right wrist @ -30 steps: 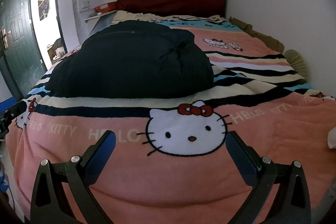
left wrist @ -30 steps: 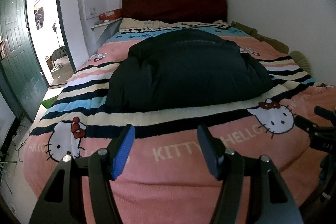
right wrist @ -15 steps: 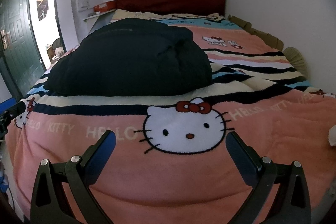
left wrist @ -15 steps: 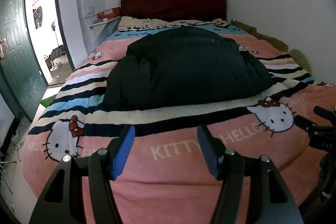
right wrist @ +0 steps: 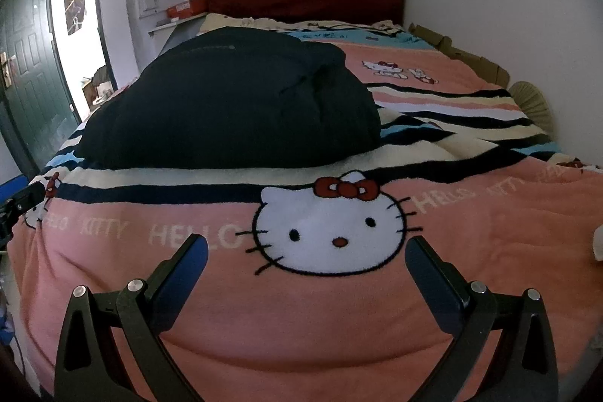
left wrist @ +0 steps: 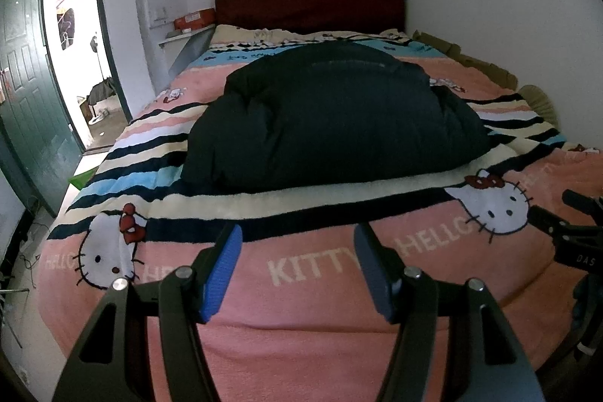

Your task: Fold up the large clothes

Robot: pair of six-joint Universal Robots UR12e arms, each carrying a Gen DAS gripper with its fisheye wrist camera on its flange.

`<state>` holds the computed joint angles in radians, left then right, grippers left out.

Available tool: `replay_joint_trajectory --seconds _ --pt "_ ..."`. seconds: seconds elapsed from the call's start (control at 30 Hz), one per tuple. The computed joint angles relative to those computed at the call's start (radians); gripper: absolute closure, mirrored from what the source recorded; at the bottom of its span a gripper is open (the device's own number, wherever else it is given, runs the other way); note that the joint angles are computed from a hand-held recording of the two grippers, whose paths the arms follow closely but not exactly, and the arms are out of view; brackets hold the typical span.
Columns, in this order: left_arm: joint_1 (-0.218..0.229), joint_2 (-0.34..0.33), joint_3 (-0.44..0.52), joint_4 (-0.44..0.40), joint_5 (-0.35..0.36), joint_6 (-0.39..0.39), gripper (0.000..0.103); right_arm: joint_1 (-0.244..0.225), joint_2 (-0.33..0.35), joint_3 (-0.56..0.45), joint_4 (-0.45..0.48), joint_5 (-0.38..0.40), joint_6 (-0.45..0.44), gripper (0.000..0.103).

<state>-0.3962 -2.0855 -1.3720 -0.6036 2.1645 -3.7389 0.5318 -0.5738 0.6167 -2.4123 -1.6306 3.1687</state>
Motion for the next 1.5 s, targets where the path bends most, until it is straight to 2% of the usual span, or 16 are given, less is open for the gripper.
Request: replay_joint_trajectory --seconds 0.53,1.5 --pt "0.008 -0.009 0.006 -0.009 -0.028 -0.001 0.043 -0.004 0.015 -0.021 0.018 -0.009 -0.004 0.001" --pt "0.012 -0.004 -0.005 0.004 -0.039 0.007 0.043 0.000 0.028 -0.043 0.036 -0.013 -0.012 0.001"
